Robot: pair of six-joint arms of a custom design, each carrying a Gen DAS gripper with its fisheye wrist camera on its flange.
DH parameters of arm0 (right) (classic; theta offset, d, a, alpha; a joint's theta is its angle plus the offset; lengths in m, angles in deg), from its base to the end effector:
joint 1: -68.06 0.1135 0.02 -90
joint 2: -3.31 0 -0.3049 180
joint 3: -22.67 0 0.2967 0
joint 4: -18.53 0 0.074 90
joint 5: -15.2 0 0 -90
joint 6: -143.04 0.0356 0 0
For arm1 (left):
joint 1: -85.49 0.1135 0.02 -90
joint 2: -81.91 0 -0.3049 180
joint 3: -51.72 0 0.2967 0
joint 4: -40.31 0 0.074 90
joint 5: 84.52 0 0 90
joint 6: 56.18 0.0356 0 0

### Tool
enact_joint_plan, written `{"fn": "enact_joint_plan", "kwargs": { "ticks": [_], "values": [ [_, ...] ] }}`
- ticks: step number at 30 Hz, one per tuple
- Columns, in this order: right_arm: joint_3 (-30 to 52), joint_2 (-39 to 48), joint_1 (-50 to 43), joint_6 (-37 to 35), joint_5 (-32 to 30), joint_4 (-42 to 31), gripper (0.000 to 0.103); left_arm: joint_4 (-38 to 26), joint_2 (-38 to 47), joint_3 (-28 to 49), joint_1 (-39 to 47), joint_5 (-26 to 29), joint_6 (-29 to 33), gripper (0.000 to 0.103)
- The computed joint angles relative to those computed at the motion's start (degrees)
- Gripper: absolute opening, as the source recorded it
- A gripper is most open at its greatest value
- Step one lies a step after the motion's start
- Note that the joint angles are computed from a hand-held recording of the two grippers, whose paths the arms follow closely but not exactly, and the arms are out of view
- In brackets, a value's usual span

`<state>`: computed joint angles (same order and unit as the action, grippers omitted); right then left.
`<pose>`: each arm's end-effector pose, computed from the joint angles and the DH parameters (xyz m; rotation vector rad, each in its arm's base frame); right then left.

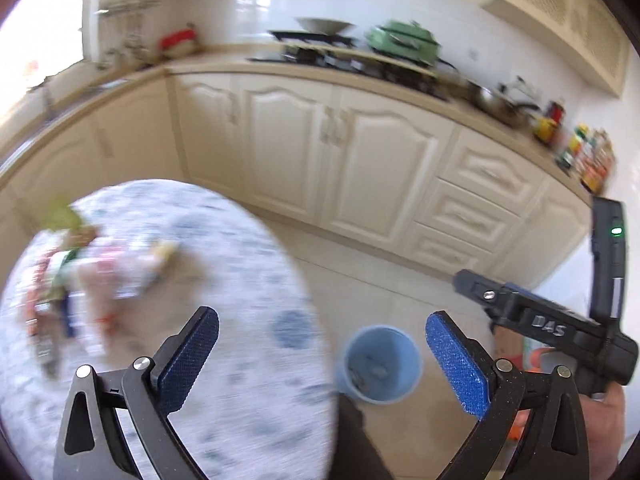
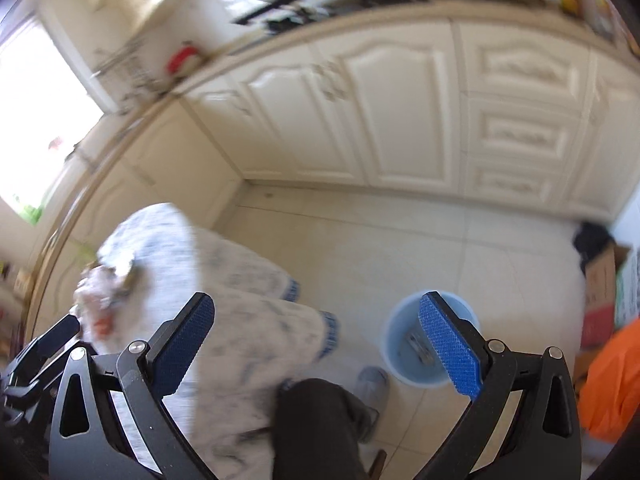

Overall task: Collect trash
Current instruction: 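Return both tools to the table above the remaining trash, then grasp the clear plastic bags with the right tool while the left tool grasps the orange sausage pack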

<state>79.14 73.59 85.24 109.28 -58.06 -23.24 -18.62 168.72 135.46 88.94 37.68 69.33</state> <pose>0.2575 0.0689 0.2405 0.9381 2.3057 0.1671 0.3487 0.0020 0.3101 0.8507 2.3190 -0.4656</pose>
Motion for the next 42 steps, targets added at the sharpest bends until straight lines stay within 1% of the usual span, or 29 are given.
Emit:
{"fn": "enact_joint_plan", "kwargs": {
  "ticks": [1, 3, 4, 5, 8, 9, 12, 15, 17, 19, 20, 22, 28, 31, 37, 42],
  "values": [
    [2.2, 1.1, 1.7, -0.4, 0.9, -0.4, 0.103, 1.0, -2.0, -1.9, 1.5, 0.6, -0.4, 0.102],
    [6.3, 3.4, 5.1, -1.0, 2.5, -1.0, 0.103, -0.9, -3.3, -0.8, 7.8, 2.9, 1.4, 0.102],
    [8.6, 4.9, 6.7, -1.4, 3.3, -1.1, 0.103, -1.2, -3.5, -0.7, 10.8, 5.8, 2.9, 0.102],
    [10.9, 6.5, 8.3, -1.9, 4.1, -1.3, 0.103, -5.3, -4.5, 0.8, 16.6, 7.5, 6.4, 0.102],
    [17.1, 11.3, 12.2, -3.8, 5.4, -1.3, 0.103, -8.5, -4.2, 2.8, 26.9, 11.9, 11.8, 0.102],
    [19.0, 12.8, 13.2, -4.3, 5.8, -1.5, 0.103, -12.5, -2.1, 6.3, 31.9, 14.0, 16.0, 0.102],
    [24.9, 17.6, 16.5, -6.2, 7.2, -2.0, 0.103, -13.5, 0.3, 9.7, 38.1, 16.5, 17.9, 0.102],
    [31.1, 22.5, 19.2, -8.7, 8.5, -2.7, 0.103, -10.3, 1.0, 9.0, 41.4, 17.3, 17.3, 0.102],
    [35.3, 25.6, 20.5, -10.5, 9.4, -3.5, 0.103, -9.4, 1.4, 8.9, 43.9, 17.8, 17.4, 0.102],
    [39.1, 28.5, 21.9, -12.3, 10.0, -3.9, 0.103, -11.5, 3.3, 10.8, 46.2, 18.2, 19.0, 0.102],
    [40.5, 29.7, 22.1, -13.1, 9.7, -3.9, 0.103, -12.8, 4.3, 12.6, 46.9, 17.9, 19.2, 0.102],
    [44.7, 33.1, 22.8, -14.5, 9.3, -4.5, 0.103, -13.1, 5.3, 13.0, 48.2, 17.6, 19.6, 0.102],
    [53.0, 41.6, 23.1, -16.9, 6.3, -5.5, 0.103, -13.3, 8.9, 16.8, 48.7, 15.9, 17.4, 0.102],
    [56.2, 46.0, 22.3, -16.3, 3.4, -6.1, 0.103, -12.7, 11.7, 19.1, 47.4, 13.9, 15.6, 0.102],
    [61.9, 54.7, 19.9, -14.5, -3.2, -6.8, 0.103, -10.1, 19.5, 23.9, 42.6, 8.0, 10.9, 0.102],
    [67.3, 61.2, 18.0, -12.7, -5.8, -8.5, 0.103, -7.3, 24.0, 25.9, 38.9, 4.1, 7.6, 0.102]
  ]
}}
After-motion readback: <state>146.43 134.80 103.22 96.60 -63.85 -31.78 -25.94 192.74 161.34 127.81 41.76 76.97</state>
